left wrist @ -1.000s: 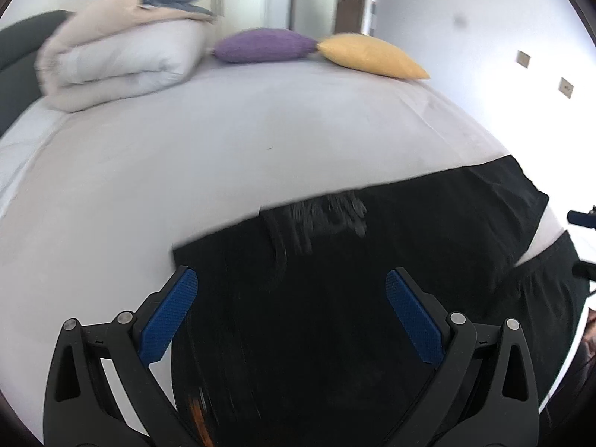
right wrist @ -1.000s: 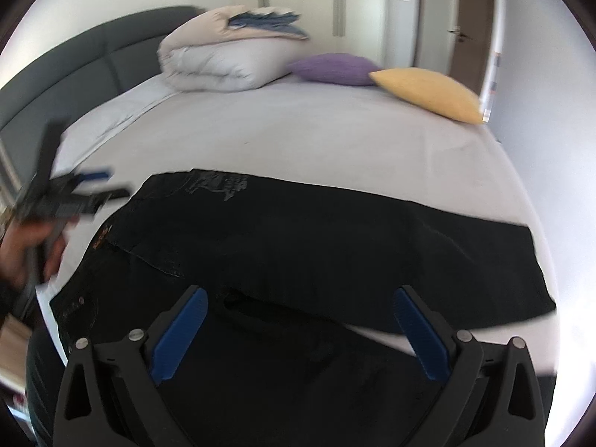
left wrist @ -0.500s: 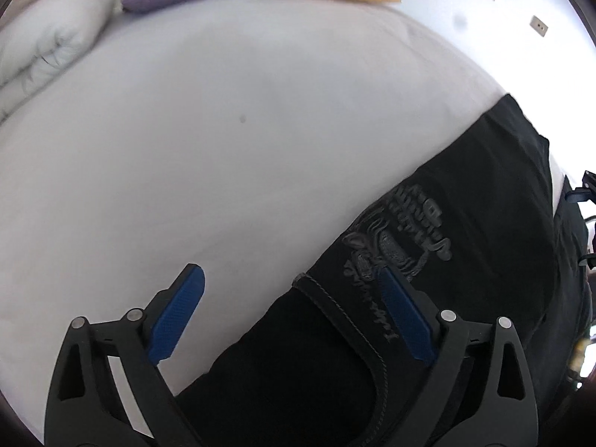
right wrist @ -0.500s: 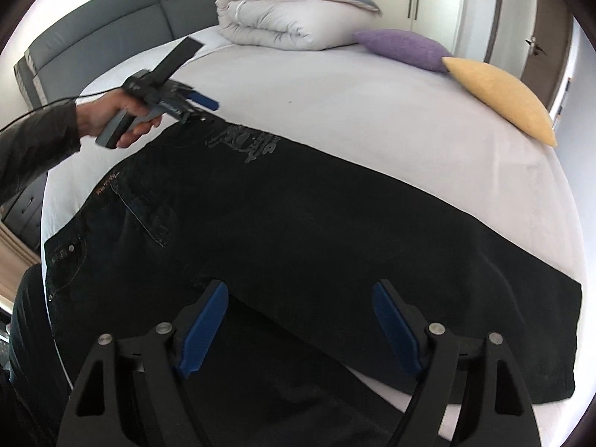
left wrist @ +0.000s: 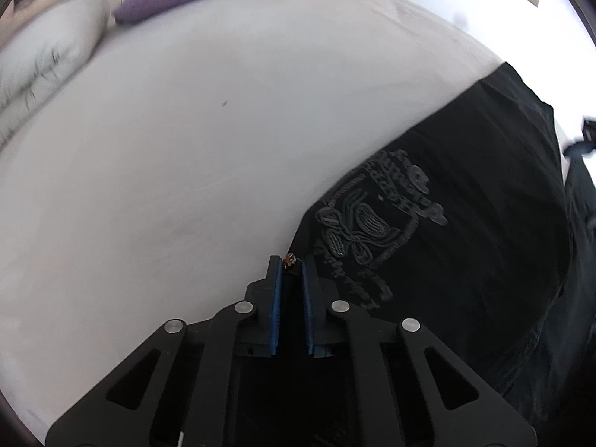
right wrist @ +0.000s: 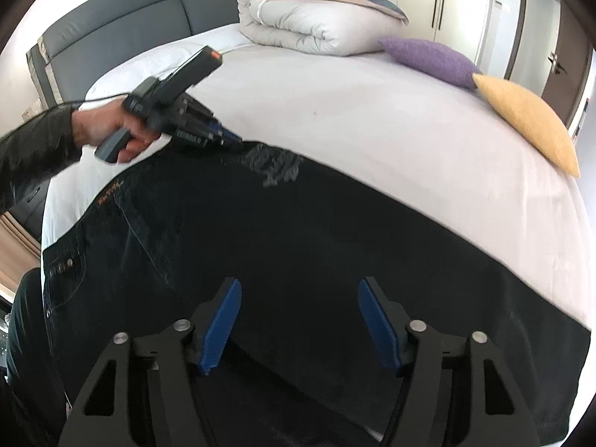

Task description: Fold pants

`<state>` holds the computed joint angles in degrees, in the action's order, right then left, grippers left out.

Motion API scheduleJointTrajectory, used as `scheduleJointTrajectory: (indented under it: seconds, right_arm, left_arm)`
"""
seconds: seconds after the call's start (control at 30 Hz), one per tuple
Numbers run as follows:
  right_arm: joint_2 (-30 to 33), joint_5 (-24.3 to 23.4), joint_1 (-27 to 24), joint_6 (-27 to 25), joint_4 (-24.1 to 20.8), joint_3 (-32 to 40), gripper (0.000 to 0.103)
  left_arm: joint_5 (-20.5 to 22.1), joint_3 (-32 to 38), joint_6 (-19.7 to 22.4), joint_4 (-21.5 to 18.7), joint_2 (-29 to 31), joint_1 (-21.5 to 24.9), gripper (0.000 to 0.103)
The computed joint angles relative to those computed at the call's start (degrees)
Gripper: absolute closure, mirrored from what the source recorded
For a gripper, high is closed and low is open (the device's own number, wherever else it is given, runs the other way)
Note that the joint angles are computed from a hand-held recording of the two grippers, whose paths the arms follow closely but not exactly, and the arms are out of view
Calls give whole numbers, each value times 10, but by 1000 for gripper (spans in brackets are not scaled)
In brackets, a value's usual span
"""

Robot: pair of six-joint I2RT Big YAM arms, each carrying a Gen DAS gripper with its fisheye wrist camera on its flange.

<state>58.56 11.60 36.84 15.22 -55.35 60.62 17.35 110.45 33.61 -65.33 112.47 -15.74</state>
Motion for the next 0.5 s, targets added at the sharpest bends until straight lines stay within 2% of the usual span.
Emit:
scheduleJointTrajectory:
  seconds: [0.13,0.2,0.33,0.37,0.4,0.5]
  right_arm:
    - [32,9,-8,-26,-5,34,38]
    - [44,7,-13,-40,-2,45,38]
    - [80,10,-23,-75,4,76,38]
    - [93,12,-24,-85,4,85,38]
    - [104,15,-26,-92,3,92,38]
    - [135,17,-30,-115,0,112,38]
  left_arm:
    - [28,-89,-13,72,-67,12,95]
    - [31,-146,-17,117,-108,9,95]
    - [42,-226,-16,178,-171,12,95]
    - [50,-230,-8,172,-184,21,95]
    - [52,-254,-16,190,-201,15,95]
    - [66,-262,-10,197,-210,24,95]
